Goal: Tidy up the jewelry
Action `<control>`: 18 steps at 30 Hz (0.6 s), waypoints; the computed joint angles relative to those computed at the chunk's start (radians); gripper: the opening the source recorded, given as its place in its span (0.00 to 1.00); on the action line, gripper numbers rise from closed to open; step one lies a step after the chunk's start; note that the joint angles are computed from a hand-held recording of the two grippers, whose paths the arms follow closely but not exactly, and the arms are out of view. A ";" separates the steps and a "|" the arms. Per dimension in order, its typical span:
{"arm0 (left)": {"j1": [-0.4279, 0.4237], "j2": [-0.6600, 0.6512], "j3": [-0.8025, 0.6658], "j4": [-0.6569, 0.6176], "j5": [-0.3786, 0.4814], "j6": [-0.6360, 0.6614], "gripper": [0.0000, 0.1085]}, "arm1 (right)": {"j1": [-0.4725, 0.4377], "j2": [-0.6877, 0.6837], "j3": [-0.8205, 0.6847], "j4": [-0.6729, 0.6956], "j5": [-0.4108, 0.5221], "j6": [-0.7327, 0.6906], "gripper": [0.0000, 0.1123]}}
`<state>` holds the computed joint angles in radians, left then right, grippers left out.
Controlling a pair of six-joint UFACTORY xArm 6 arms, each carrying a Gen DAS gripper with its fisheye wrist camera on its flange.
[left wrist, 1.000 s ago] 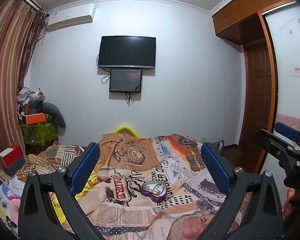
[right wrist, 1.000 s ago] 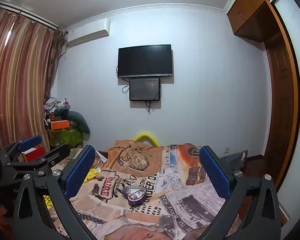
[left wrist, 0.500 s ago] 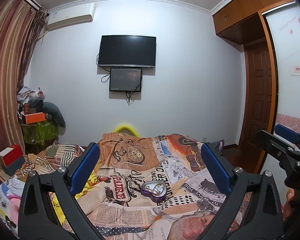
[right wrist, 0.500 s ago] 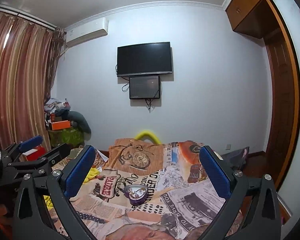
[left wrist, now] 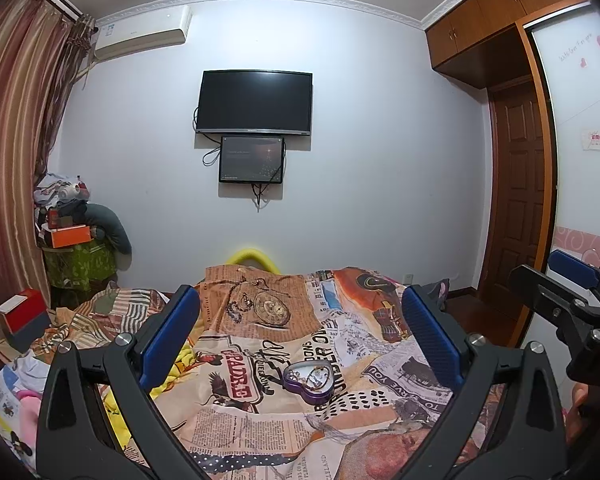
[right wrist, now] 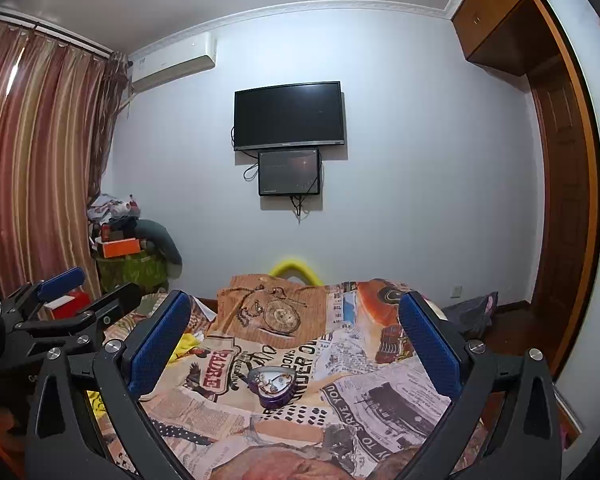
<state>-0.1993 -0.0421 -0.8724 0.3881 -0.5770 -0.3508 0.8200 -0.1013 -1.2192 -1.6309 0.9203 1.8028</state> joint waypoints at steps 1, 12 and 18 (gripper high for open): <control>0.001 0.002 -0.002 0.006 0.000 -0.004 0.94 | -0.001 0.001 0.000 0.000 -0.002 0.001 0.92; 0.036 0.017 -0.034 0.146 0.002 -0.118 0.94 | -0.001 0.003 -0.004 0.000 -0.001 0.001 0.92; 0.050 0.019 -0.043 0.200 0.000 -0.168 0.94 | -0.003 0.008 -0.011 0.003 -0.003 0.008 0.92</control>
<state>-0.1493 -0.0227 -0.9155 0.5879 -0.5765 -0.5186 0.8170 -0.0928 -1.2300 -1.6280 0.9173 1.8104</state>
